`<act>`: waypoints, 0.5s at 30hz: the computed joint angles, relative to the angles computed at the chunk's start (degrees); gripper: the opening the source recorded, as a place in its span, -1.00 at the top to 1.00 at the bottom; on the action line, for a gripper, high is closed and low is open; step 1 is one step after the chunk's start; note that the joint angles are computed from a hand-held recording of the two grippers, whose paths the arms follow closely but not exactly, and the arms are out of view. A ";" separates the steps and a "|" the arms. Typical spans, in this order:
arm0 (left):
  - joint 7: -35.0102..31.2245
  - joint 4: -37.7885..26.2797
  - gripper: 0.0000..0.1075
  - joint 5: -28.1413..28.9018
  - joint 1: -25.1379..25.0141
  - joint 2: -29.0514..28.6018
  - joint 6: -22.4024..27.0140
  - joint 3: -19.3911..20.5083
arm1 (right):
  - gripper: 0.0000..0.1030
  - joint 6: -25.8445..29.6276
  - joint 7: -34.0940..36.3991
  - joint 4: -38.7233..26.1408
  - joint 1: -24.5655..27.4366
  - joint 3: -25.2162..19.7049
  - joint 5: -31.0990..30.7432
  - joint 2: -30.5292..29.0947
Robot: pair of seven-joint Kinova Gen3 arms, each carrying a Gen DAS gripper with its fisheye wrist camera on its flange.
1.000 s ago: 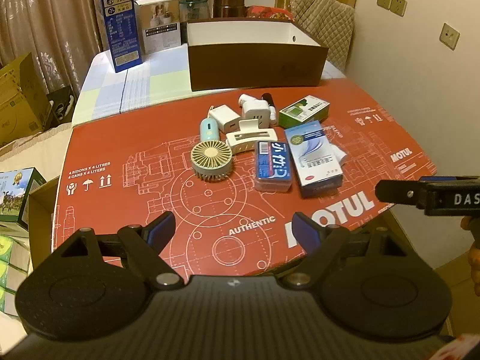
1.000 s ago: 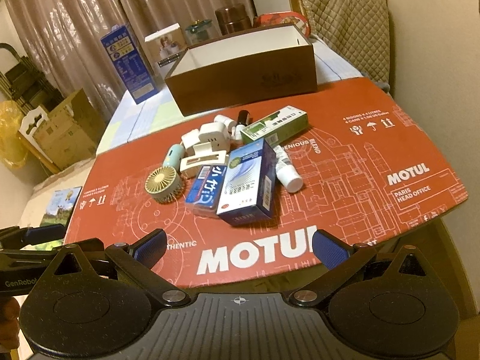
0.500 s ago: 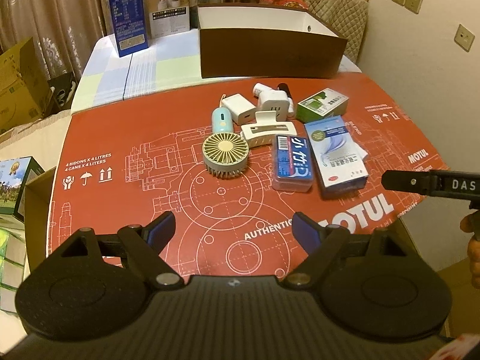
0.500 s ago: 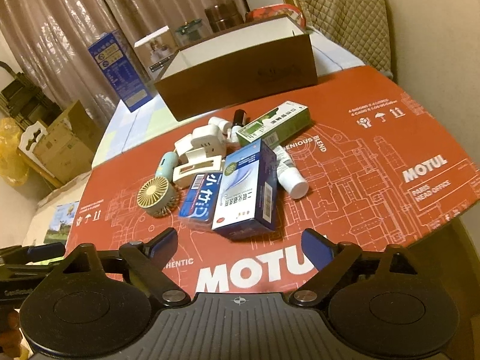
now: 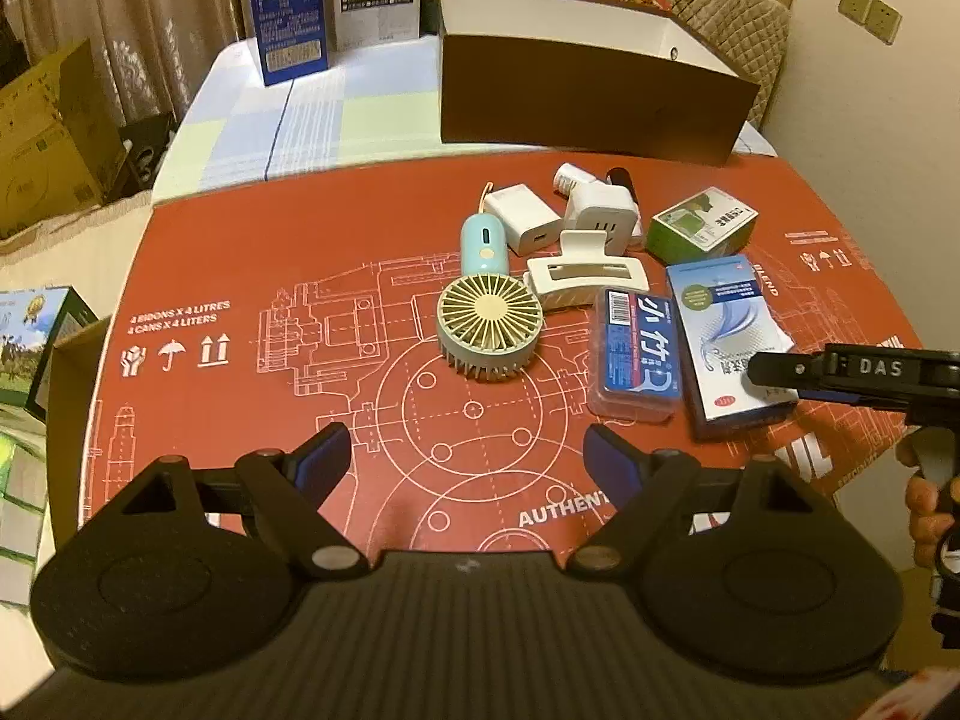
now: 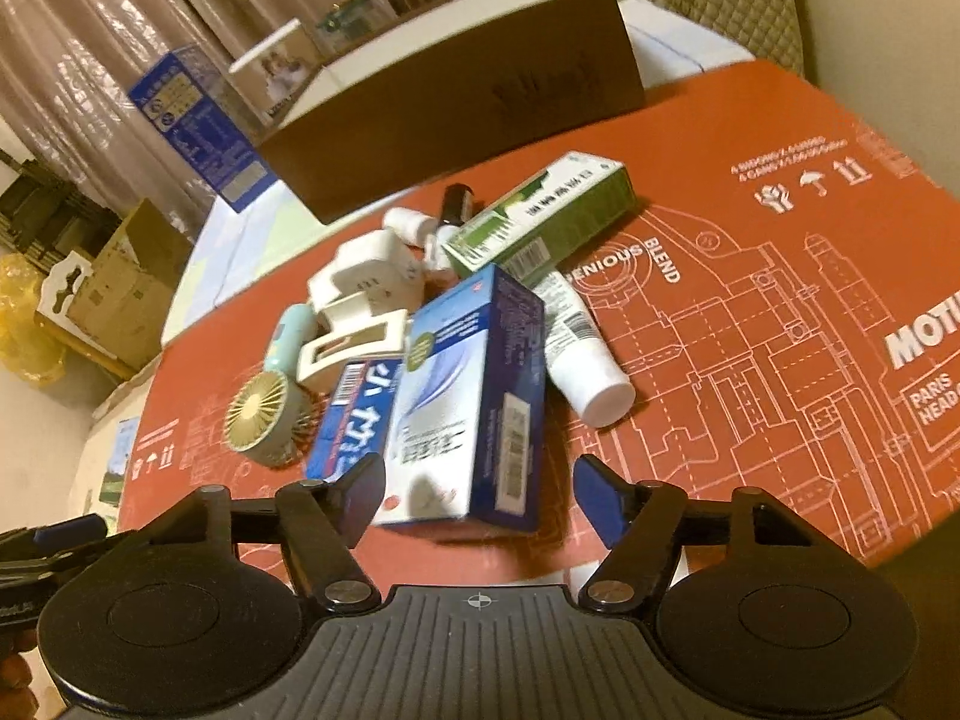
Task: Organize rigid objects
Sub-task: 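Move the right gripper to the blue-and-white medicine box and grasp it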
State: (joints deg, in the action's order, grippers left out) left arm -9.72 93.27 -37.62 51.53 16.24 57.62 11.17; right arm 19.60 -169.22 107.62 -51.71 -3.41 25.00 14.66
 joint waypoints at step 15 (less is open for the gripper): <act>-3.05 -3.35 -0.53 3.48 -0.65 3.21 0.19 -1.52 | 0.09 -1.88 19.68 -3.51 6.61 -2.74 -14.56 3.42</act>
State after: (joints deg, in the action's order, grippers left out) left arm -12.77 89.91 -34.14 50.88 19.45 57.81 9.66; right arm 17.72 -149.54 104.11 -45.10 -6.14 10.44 18.09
